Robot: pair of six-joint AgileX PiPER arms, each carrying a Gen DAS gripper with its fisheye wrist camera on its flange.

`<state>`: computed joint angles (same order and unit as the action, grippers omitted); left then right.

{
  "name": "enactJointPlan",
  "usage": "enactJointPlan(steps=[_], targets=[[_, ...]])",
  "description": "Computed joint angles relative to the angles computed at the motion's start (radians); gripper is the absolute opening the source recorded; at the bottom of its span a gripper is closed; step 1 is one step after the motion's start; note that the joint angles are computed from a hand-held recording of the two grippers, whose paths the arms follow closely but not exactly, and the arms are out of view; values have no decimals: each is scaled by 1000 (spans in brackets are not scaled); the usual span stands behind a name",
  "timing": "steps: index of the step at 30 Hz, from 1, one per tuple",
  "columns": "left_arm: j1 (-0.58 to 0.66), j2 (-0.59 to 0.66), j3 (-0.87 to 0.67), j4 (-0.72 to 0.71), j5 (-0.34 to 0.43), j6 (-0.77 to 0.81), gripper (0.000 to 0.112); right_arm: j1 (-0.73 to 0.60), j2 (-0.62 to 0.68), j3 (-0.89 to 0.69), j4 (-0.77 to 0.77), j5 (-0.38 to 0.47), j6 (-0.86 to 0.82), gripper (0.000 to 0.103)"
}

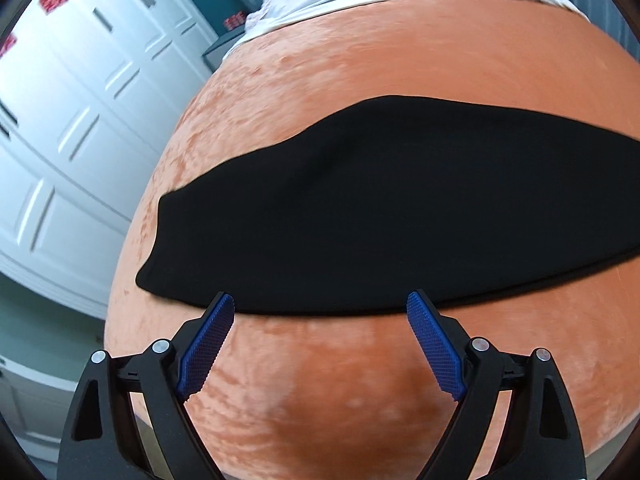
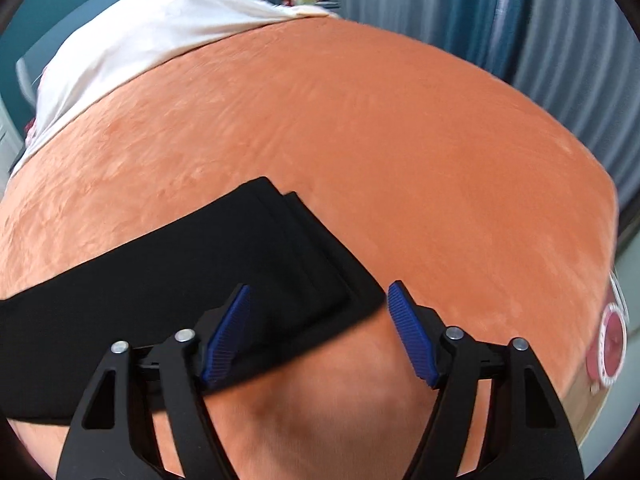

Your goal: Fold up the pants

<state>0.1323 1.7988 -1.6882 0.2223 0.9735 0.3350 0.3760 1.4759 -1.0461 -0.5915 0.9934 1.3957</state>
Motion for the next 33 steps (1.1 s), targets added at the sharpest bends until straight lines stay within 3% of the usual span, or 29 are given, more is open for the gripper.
enactJointPlan(steps=[1, 5, 6, 11, 14, 16, 21, 26, 31, 33], targets=[[-23, -11, 18, 21, -8, -18, 86, -20, 20, -2, 16, -23, -41, 48], [-90, -29, 47, 61, -8, -55, 86, -69, 74, -4, 56, -92, -150, 34], [-105, -27, 42, 70, 2, -68, 86, -69, 69, -4, 61, -96, -178, 14], [-150, -26, 25, 79, 29, -95, 86, -47, -65, 28, -5, -74, -176, 13], [-186, -26, 35, 103, 38, -116, 86, -142, 3, 100, 77, -147, -240, 18], [-215, -32, 48, 133, 41, -134, 86, -72, 26, 48, -9, -58, -213, 42], [-250, -49, 73, 159, 45, -156, 86, 122, 36, -77, -152, 185, -94, 42], [-239, -48, 65, 135, 63, -133, 86, 74, 136, -90, -10, 117, -218, 42], [-215, -57, 55, 102, 65, -107, 86, 126, 33, -48, -47, 93, -44, 42], [-206, -49, 37, 83, 76, -102, 86, 119, 84, -85, -24, 113, -104, 42]])
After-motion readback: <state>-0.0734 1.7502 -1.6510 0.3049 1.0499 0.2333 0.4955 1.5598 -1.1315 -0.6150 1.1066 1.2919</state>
